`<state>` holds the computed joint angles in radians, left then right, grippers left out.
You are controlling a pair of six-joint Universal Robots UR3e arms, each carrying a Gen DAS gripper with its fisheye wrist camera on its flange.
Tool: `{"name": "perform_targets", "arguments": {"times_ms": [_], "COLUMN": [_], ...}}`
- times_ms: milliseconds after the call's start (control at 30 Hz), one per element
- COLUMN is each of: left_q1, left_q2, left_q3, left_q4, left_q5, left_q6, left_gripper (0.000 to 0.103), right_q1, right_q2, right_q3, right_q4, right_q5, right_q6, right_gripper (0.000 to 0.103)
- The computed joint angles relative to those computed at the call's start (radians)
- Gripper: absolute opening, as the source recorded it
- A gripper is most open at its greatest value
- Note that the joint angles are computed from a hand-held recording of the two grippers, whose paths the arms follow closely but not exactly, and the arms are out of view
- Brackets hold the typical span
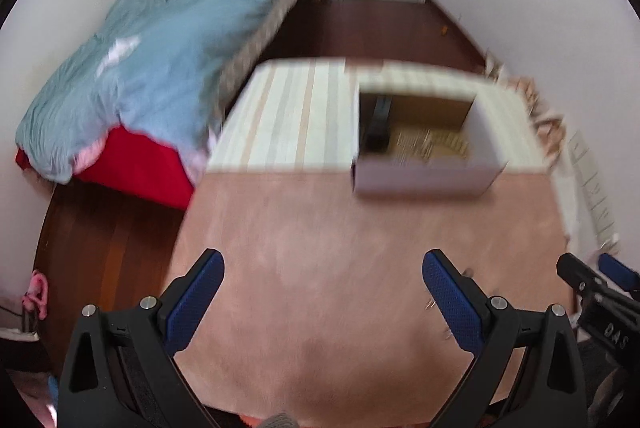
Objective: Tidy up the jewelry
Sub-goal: 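Grasp the silver chain end with the right gripper while the left grasps the small silver charm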
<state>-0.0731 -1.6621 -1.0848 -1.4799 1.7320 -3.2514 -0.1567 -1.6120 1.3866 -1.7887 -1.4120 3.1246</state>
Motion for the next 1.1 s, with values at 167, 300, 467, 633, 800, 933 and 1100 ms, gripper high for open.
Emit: {"name": "perform_targets", "arguments": {"times_ms": [167,300,467,633,800,933,1100], "left_q1": [0.001,0.009,0.004,-0.011,-0.028,-0.055,-0.114], "left_q2": [0.040,0.045,0.032,0.006,-0.016,-0.064,-0.108], "left_q3": [-0.216,-0.290,-0.301,-0.281,-0.269,-0.238,-0.231], "left_q4": [0.058,0.073,0.083,0.089,0.104,0.109,0.162], "left_q5": [0.032,0.040,0.045,0.035,-0.029,-0.126,-0.138], "left_q6": [-0.011,-0.019,-0.017,-0.013,-0.023,-0.027,-0.030], "left_gripper": [0.101,0.101,0.101,0.101,0.101,0.101,0.090], "right_q1": [-0.031,0.003,0.085,0.102,-0.012,-0.058,-0.094], "right_q2": [-0.022,0.001,0.051,0.036,-0.045,-0.048,-0.069], "right_q3": [0.249,0.339,0.383,0.406,0.405,0.390,0.431], "right_q4": [-0.130,-0.241,-0.376,-0.406,-0.386,-0.371,-0.369], "right_q5": [0.054,0.040,-0.014,-0.040,0.004,-0.003,0.000], "right_q6": [0.003,0.033,0.066,0.067,0.068,0.046,0.033], "right_gripper": [0.061,0.056,0.018,0.005,0.005,0.005,0.005]}}
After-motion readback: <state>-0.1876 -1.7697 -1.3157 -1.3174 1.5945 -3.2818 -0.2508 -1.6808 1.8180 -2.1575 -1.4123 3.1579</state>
